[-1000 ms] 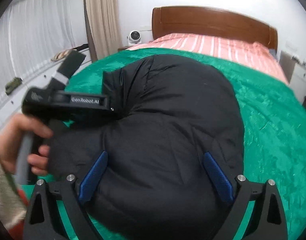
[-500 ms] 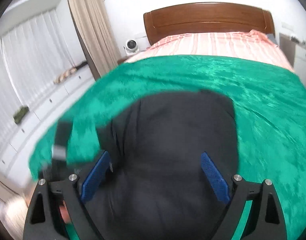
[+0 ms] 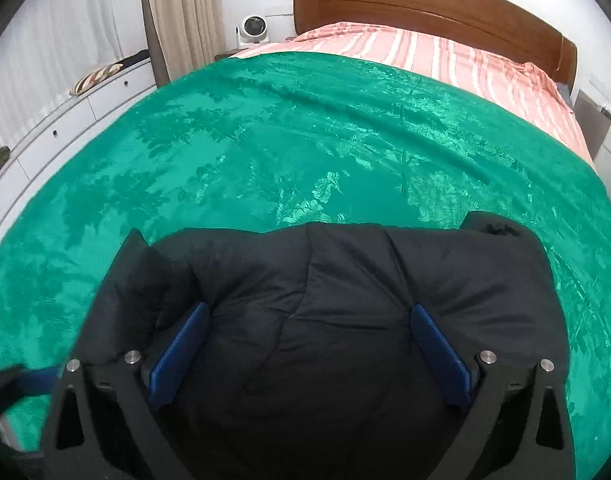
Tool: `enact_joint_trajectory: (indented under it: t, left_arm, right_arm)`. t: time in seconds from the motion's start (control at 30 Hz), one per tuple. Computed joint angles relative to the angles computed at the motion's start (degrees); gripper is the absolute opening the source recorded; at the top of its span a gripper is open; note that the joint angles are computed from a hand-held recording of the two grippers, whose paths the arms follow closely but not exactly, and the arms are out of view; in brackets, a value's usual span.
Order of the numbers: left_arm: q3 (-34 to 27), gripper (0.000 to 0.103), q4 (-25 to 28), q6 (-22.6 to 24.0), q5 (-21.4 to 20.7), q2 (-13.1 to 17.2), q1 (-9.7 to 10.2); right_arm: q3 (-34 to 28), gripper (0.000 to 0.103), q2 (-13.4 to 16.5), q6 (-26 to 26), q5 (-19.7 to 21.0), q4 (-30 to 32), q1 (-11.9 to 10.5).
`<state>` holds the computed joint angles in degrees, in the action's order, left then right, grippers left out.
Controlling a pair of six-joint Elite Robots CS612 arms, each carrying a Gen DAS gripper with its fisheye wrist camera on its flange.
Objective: Fold large clothes
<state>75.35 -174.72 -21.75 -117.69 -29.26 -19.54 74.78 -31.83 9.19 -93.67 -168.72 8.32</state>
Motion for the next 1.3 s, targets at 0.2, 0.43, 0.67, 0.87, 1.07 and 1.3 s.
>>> enact_joint_trajectory:
  t: [0.2,0.43,0.67,0.87,1.07,1.3]
  left_arm:
    - [-2.94,0.102,6.18,0.61,-9.15,1.66,3.5]
    - [-7.38,0.102,6.56,-2.31,-18.99,4.52,2.77]
    - [-8.33,0.103,20.25,10.68,-7.27,2.91,-0.32]
    - [-11.83,0.103,26.01,10.53,-13.65,6.21,0.78]
    - [-12.06,0.103,25.89,11.28,-14.35,7.0,0.37]
    - [-8.46,0.073,18.4,6.78,-10.5,5.11,-1.62]
  right_arm:
    - [1.8,0.101,-1.67,-0.11,1.93,0.15,-0.37]
    - [9.52,0.1,-8.77,-2.51,7.37,-3.02,-1.64]
    - [23.75,0.1,-16.0,2.02,18.21,-9.99,-7.55]
    - [28.07,0.101,-11.03,8.5,42.32,-9.02,-15.08]
    - [21.92,0.103,-2.05,19.87,58.11,-17.09,-15.78]
    - [21.68,0.087,-7.49,-1.21,37.04,-11.13,-10.19]
